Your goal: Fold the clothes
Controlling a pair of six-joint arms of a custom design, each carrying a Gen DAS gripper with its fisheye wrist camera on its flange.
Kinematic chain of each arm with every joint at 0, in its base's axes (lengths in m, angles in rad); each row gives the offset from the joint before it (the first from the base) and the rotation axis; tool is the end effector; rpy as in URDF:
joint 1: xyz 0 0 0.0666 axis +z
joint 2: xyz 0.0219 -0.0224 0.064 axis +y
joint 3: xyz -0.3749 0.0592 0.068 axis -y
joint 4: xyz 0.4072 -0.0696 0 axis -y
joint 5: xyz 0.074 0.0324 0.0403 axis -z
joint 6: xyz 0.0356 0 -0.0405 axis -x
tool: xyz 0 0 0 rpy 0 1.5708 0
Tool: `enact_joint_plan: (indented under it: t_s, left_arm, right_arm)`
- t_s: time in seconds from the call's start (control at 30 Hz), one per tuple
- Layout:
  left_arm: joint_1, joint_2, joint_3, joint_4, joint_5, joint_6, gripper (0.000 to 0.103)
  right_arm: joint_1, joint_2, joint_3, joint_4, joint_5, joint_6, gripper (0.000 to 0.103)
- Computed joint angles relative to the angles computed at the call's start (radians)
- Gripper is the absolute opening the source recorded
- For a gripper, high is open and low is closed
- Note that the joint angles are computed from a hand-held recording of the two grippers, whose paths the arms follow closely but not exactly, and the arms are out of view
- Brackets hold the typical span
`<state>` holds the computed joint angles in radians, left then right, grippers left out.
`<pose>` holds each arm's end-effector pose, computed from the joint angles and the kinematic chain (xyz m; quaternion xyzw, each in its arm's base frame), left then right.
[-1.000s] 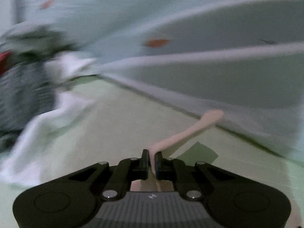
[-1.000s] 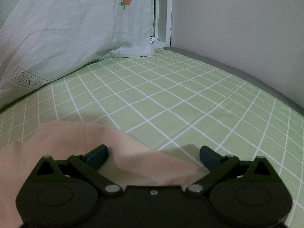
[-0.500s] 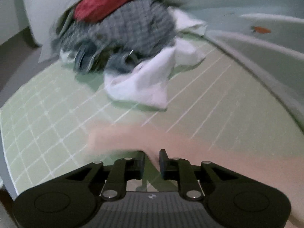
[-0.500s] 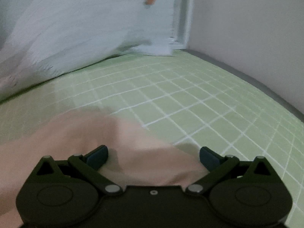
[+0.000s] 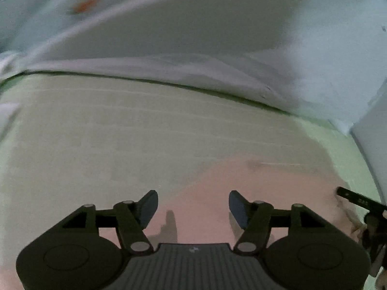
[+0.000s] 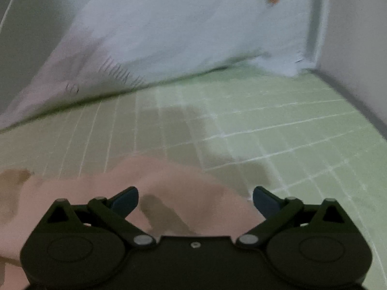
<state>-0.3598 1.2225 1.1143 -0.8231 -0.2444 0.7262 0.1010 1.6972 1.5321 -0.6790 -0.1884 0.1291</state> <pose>0.4028 -0.1428 0.3750 -0.2093 0.9195 -0.0621 0.3269 0.6068 0.0678 0.3454 -0.1400 0.9206 0.0829 0.3550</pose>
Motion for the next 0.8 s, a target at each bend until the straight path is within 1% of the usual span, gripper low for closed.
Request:
enact_joint_plan:
  t_s: [0.03, 0.07, 0.1, 0.13, 0.17, 0.2, 0.23, 0.27, 0.33, 0.37, 0.47, 0.6, 0.67, 0.7, 0.73, 0.77, 0.8]
  left_arm:
    - [0.008, 0.036, 0.017, 0.018, 0.022, -0.018, 0.066]
    - [0.015, 0.072, 0.035, 0.032, 0.043, -0.035, 0.066]
    - [0.015, 0.107, 0.060, 0.027, 0.059, -0.044, 0.062]
    - [0.020, 0.131, 0.071, 0.036, 0.080, -0.064, 0.052]
    - [0.024, 0.146, 0.076, 0.045, 0.103, -0.082, 0.041]
    - [0.026, 0.160, 0.081, 0.046, 0.121, -0.095, 0.008]
    - [0.025, 0.162, 0.074, 0.053, 0.108, -0.105, 0.001]
    - [0.024, 0.165, 0.067, 0.059, 0.096, -0.115, 0.001]
    - [0.036, 0.158, 0.047, 0.081, 0.081, -0.137, 0.001]
    - [0.043, 0.149, 0.040, 0.085, 0.057, -0.142, 0.001]
    - [0.082, 0.117, 0.025, 0.099, -0.019, -0.169, 0.001]
    - [0.163, 0.121, 0.038, 0.123, -0.123, -0.210, 0.001]
    - [0.208, 0.146, 0.055, 0.134, -0.154, -0.230, 0.001]
    - [0.229, 0.159, 0.061, 0.144, -0.168, -0.223, 0.001]
    - [0.245, 0.171, 0.073, 0.138, -0.178, -0.207, 0.001]
    - [0.253, 0.188, 0.089, 0.114, -0.203, -0.178, 0.000]
    - [0.255, 0.195, 0.102, 0.081, -0.246, -0.162, 0.001]
  right_arm:
    - [0.002, 0.020, 0.026, -0.029, -0.005, 0.025, 0.088]
    - [0.002, 0.032, 0.042, -0.045, -0.017, 0.040, 0.088]
    - [0.001, 0.043, 0.059, -0.061, -0.030, 0.054, 0.085]
    - [0.001, 0.054, 0.075, -0.077, -0.043, 0.068, 0.082]
    - [-0.001, 0.059, 0.088, -0.093, -0.060, 0.076, 0.074]
    - [-0.003, 0.064, 0.100, -0.109, -0.078, 0.084, 0.067]
    - [-0.001, 0.065, 0.107, -0.120, -0.088, 0.095, 0.051]
    - [0.002, 0.067, 0.117, -0.133, -0.098, 0.113, 0.036]
    - [0.009, 0.090, 0.160, -0.173, -0.123, 0.148, 0.014]
    - [0.019, 0.101, 0.180, -0.180, -0.125, 0.158, 0.014]
    - [0.059, 0.137, 0.237, -0.140, -0.130, 0.172, 0.012]
    - [0.124, 0.235, 0.382, -0.098, -0.168, 0.111, 0.012]
    - [0.170, 0.297, 0.468, -0.075, -0.136, 0.120, 0.012]
    - [0.191, 0.328, 0.512, -0.074, -0.114, 0.129, 0.012]
    - [0.210, 0.362, 0.560, -0.084, -0.093, 0.137, 0.013]
    - [0.230, 0.403, 0.622, -0.115, -0.066, 0.147, 0.016]
    - [0.245, 0.422, 0.654, -0.140, -0.038, 0.167, 0.018]
